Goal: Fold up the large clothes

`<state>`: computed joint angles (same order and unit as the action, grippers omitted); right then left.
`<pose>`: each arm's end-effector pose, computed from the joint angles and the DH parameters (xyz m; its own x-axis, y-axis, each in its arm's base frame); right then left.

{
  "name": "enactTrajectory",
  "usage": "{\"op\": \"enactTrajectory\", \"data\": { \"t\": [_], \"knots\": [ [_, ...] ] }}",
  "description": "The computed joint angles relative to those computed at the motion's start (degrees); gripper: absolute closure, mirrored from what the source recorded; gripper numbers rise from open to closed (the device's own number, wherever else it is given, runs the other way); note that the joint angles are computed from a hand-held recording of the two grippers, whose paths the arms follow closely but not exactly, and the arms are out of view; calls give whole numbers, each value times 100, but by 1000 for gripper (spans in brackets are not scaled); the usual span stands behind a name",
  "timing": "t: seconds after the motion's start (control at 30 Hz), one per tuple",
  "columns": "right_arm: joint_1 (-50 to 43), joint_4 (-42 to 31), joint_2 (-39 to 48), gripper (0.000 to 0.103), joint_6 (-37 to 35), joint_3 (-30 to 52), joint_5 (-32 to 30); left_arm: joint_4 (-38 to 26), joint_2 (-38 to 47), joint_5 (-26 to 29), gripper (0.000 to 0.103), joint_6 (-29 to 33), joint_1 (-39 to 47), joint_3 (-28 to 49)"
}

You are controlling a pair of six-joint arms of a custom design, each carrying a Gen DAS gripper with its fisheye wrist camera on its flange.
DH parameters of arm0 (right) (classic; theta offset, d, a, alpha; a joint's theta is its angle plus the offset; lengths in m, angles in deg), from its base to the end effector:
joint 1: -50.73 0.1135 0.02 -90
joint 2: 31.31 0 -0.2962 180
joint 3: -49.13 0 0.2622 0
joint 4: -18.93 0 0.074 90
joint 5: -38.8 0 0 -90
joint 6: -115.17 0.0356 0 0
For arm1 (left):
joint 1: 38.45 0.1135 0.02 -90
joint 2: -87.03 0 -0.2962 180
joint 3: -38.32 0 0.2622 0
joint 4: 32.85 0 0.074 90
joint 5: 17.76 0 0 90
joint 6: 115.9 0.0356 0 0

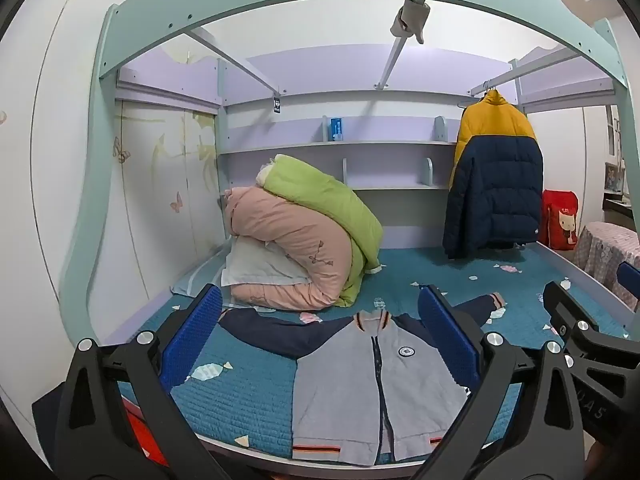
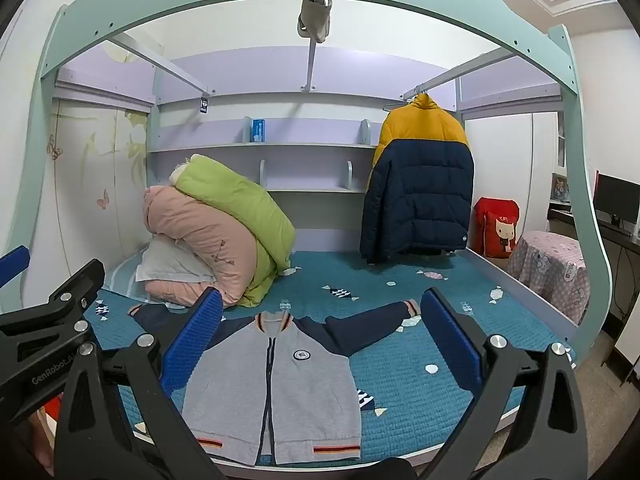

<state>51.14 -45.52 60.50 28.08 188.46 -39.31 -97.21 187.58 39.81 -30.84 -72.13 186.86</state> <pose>0.3106 -0.0051 0.5712 -0.2812 0.0477 -0.9585 0.2046 0.9788 -0.0114 0.3015 -0.1780 0.5702 -0.2371 0.0707 -0.9689 0.0196 0.9975 0.0680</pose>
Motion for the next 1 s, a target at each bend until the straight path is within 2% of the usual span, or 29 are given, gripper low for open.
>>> {"op": "enactTrajectory", "data": {
  "t": [0.03, 0.07, 0.23, 0.4, 1.0],
  "knots": [
    [-2, 10, -15, 7, 2, -19, -8, 1, 0, -23, 5, 13, -9, 10],
    [-3, 22, -35, 7, 0, -45, -13, -291, 147, 46, 5, -51, 12, 307],
    [37, -74, 23, 7, -17, 27, 42, -445, 308, 82, 5, -86, 34, 598],
    [42, -68, 7, 7, -21, 0, 53, -150, 23, -15, 5, -70, -49, 76],
    [40, 27, -43, 7, -17, -165, 42, 47, -137, 141, 5, -56, 93, -291]
  ]
}}
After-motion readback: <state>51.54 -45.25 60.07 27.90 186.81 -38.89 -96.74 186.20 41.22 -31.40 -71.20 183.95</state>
